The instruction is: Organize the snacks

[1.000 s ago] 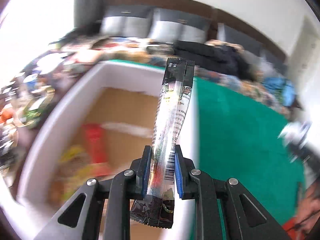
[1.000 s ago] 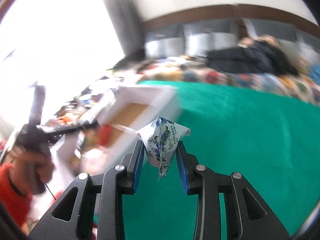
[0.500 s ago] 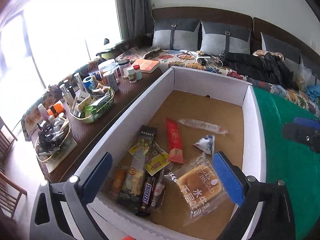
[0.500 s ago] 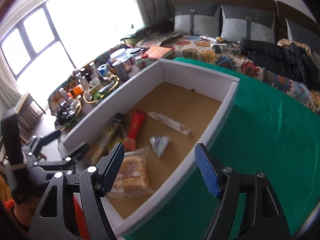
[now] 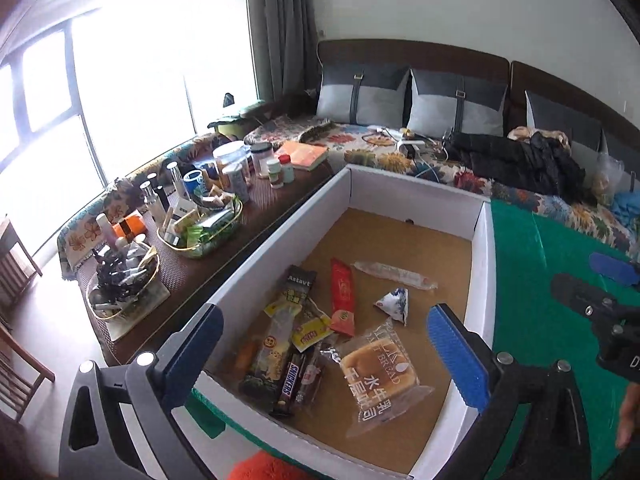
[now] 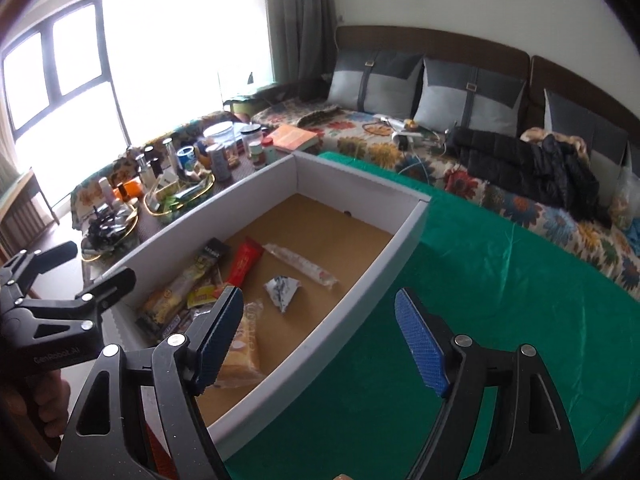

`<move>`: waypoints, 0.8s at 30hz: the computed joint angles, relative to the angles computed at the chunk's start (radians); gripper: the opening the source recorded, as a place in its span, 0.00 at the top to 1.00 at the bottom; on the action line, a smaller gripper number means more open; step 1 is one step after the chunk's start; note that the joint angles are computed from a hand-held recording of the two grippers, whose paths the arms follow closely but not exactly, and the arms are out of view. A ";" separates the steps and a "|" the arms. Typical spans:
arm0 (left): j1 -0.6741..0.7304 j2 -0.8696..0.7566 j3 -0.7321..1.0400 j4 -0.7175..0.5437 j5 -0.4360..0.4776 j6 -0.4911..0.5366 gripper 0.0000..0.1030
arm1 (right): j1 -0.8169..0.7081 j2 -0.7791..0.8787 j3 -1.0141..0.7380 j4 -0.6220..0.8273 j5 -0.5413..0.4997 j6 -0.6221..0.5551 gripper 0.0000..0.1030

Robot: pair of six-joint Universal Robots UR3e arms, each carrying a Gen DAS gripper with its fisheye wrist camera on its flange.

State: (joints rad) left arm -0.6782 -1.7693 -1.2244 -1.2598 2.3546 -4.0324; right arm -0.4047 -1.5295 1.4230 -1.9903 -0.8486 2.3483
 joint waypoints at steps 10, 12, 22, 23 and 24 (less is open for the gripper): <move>-0.041 -0.032 0.115 -0.187 0.041 -0.041 0.00 | 0.013 -0.072 -0.019 0.133 -0.003 -0.050 0.20; -0.036 -0.022 0.113 -0.207 0.028 -0.062 0.00 | 0.015 -0.079 -0.028 0.156 -0.005 -0.055 0.20; -0.024 0.034 0.055 -0.223 0.019 -0.108 0.00 | 0.029 -0.079 -0.048 0.184 -0.036 -0.049 0.20; -0.023 0.040 0.046 -0.214 0.019 -0.105 0.00 | 0.037 -0.075 -0.051 0.182 -0.048 -0.044 0.20; -0.021 0.044 0.042 -0.214 0.020 -0.104 0.00 | 0.045 -0.072 -0.056 0.187 -0.061 -0.043 0.20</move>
State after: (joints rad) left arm -0.6996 -1.7255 -1.1827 -1.4743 2.3748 -4.1364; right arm -0.3594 -1.6017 1.3668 -1.8036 -0.9100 2.3053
